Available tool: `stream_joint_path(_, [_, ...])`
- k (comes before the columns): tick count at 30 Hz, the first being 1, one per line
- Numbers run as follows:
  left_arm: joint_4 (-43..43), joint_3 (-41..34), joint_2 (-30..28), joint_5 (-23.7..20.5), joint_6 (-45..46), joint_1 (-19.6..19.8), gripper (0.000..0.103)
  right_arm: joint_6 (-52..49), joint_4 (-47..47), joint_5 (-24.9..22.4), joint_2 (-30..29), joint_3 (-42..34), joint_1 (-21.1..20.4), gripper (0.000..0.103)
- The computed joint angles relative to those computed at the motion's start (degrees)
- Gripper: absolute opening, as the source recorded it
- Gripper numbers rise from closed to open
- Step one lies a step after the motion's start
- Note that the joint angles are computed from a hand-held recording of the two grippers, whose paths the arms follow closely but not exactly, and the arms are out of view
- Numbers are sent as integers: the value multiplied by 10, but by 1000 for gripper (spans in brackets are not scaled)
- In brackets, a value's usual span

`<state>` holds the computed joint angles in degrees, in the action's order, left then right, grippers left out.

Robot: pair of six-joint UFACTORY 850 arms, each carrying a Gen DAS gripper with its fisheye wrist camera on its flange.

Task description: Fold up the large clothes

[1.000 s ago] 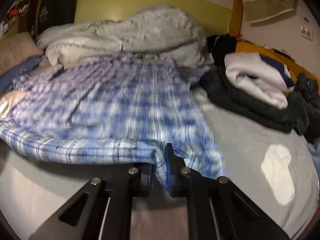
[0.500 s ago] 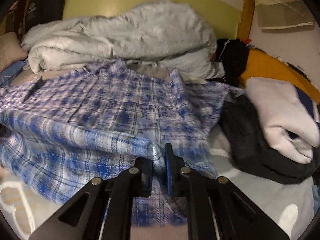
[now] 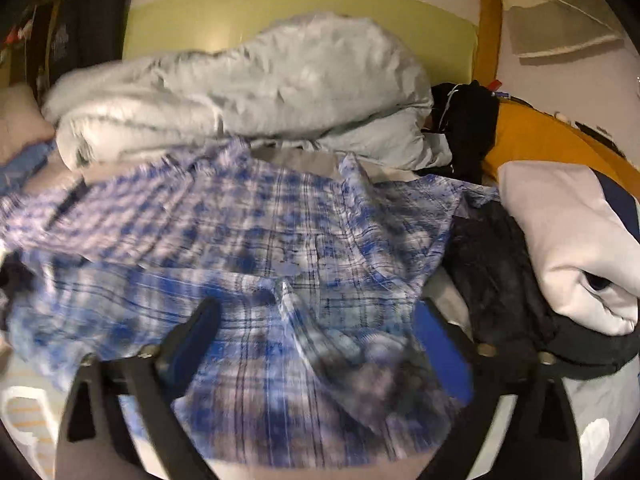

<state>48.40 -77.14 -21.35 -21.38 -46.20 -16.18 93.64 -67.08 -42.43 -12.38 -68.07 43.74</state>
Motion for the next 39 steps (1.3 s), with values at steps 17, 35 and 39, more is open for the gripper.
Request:
stream_joint_path(17, [22,49,12,-31,55,-23,103,-172,144,23,54,60,-32,103])
stream_joint_path(35, [318,44,30,-21,-305,37,103,-17,-3,-4,46,54,-70,103])
stream_joint_path(39, [249,79,61,34,-253,35,103,10,9,92,90,89,-64,102])
